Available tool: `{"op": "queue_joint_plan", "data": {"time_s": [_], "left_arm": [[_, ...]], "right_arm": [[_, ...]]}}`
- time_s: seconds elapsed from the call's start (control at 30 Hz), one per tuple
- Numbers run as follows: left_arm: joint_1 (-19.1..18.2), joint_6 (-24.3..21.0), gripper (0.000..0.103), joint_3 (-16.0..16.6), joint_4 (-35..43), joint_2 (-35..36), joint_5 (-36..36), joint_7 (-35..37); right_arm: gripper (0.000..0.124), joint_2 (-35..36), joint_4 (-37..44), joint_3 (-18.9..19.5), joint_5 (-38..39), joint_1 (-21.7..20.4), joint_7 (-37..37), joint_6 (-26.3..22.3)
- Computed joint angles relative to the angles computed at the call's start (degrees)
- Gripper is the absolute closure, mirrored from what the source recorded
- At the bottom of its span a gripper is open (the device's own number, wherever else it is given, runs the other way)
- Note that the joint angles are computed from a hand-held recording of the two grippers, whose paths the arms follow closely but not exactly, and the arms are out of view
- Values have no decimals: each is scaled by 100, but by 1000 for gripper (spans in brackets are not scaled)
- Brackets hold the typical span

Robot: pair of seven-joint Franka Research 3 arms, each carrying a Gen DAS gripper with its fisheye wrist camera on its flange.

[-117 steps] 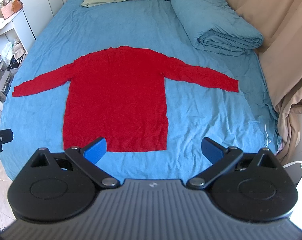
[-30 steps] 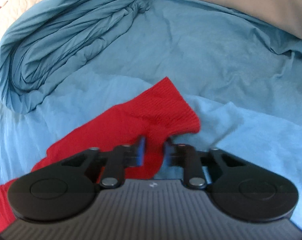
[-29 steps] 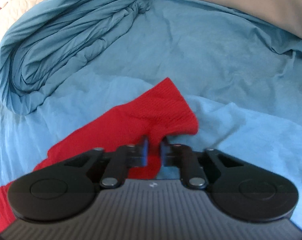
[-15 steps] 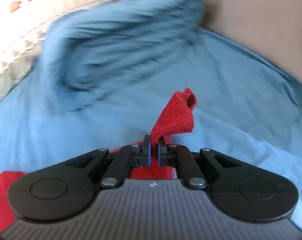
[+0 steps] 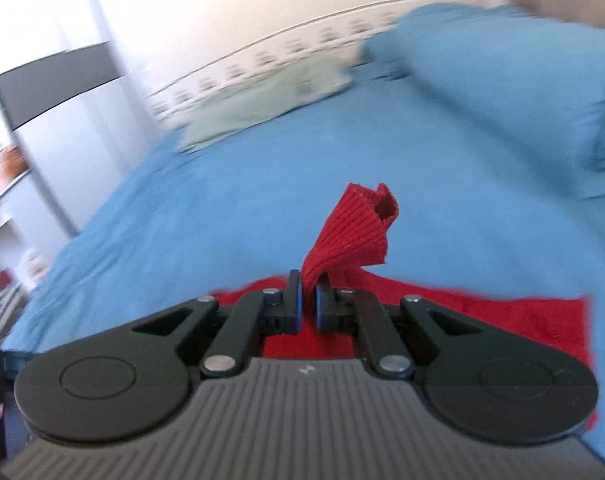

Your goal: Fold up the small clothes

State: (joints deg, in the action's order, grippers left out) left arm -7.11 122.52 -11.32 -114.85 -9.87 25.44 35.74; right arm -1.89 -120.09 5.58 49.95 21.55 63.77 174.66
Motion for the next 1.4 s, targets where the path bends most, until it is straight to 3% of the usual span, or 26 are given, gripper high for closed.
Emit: {"op": "queue_joint_plan", "data": {"time_s": [0.1,0.23,0.33,0.37,0.4,0.43,0.47,0.53,0.63,0.77,0.97,1.13,1.17,1.23,1.3,1.4], "left_arm": [[202,129,0,248,-590,-547,-43,245],[459,336,0,459,-1178,-1006,-193,523],[552,557,0,534,-1408,-1120,-413,689],[570,642,0,549,-1425,-1121,-490,747],[576,778,0,585,-1451,-1115,-591,840],[571,829,0,577,-1442,-1127,-678,908],[569,943,0,603,-1427,-1096,-763,1018],[529,1212,0,674,-1397,-1020,-997,1319],[355,1609,0,824,-1271,-758,-1657,2049],[116,2236,2,863,-1245,-401,-2501,3068],[16,2403,27,720,-1316,-45,-3357,3688],[82,2561,31,518,-1431,25,-3135,3541],[112,2548,37,487,-1424,38,-3033,3414],[204,2378,72,426,-1344,75,-2674,3112],[176,2366,87,497,-1348,53,-2862,3200],[178,2226,90,504,-1229,81,-2839,3312]], "right_arm": [[103,381,282,308,528,298,-408,116],[102,882,523,541,-229,508,201,148],[99,1086,572,439,-1226,705,880,7],[94,1101,510,201,-1913,897,1440,-23],[71,1017,350,-91,-2727,1188,2135,-50],[38,985,283,-304,-3389,1362,2593,-80],[29,863,61,-425,-3865,1453,2859,67],[27,619,-415,-474,-4501,1456,2951,555],[27,172,-892,-790,-6313,1444,4273,513],[27,-262,-1311,-621,-6580,905,4498,325],[27,-744,-1918,-462,-6270,359,4280,449],[27,-554,-1805,-225,-5917,90,3881,473],[27,-522,-1783,-163,-5850,33,3832,490],[27,-491,-1717,199,-6063,-323,4075,480],[27,-476,-1679,448,-6102,-558,4159,481],[27,-341,-1520,648,-6115,-709,4211,471]]}}
